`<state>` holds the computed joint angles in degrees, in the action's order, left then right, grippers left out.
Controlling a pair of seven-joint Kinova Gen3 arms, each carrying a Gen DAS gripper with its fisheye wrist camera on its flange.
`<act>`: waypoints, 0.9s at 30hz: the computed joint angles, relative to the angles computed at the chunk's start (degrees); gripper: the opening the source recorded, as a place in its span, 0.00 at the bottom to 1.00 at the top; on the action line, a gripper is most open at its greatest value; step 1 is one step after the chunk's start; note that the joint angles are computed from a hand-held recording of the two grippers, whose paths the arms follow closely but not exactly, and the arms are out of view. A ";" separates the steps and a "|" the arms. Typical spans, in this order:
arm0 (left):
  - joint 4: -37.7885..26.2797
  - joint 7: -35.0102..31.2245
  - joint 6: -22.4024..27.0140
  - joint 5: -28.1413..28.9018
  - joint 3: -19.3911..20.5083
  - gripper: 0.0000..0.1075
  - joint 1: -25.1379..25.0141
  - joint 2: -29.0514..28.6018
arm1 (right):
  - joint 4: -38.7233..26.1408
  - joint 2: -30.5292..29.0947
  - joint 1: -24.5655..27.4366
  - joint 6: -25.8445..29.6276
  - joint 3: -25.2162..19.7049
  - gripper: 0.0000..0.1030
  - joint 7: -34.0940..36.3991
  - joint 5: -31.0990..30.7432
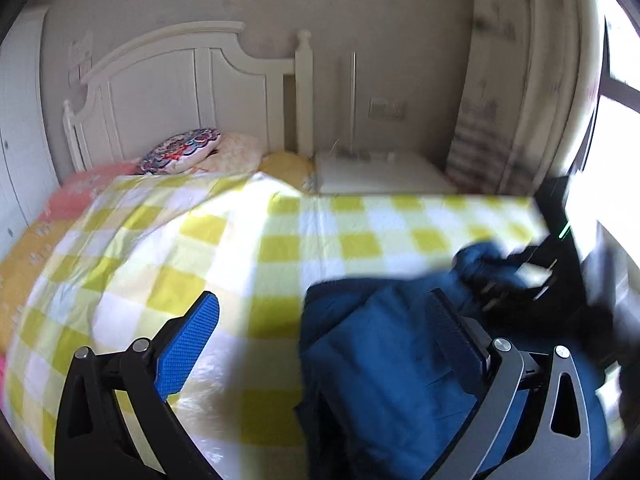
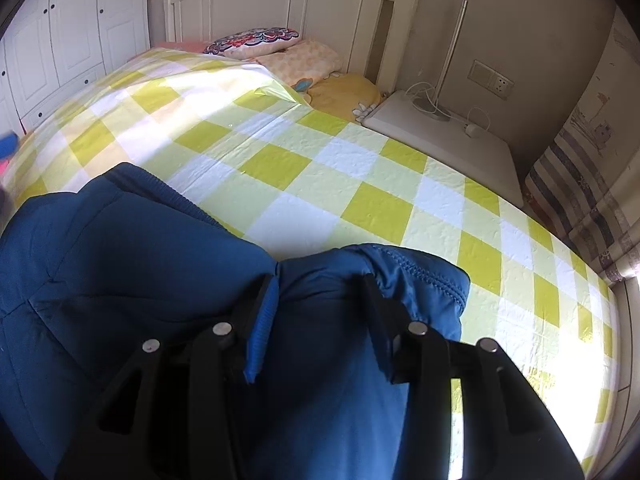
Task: Fold large clothes
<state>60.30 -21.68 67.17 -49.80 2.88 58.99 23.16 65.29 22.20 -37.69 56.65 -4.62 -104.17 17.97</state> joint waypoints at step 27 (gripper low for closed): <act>3.65 -2.81 -13.31 17.74 13.83 0.91 -18.56 3.22 | 7.30 -7.28 -6.58 -7.78 8.07 0.57 -16.62 7.53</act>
<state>63.94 -24.49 53.86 -32.06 16.71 40.43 26.39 72.59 14.91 -44.27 48.88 3.44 -120.78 25.50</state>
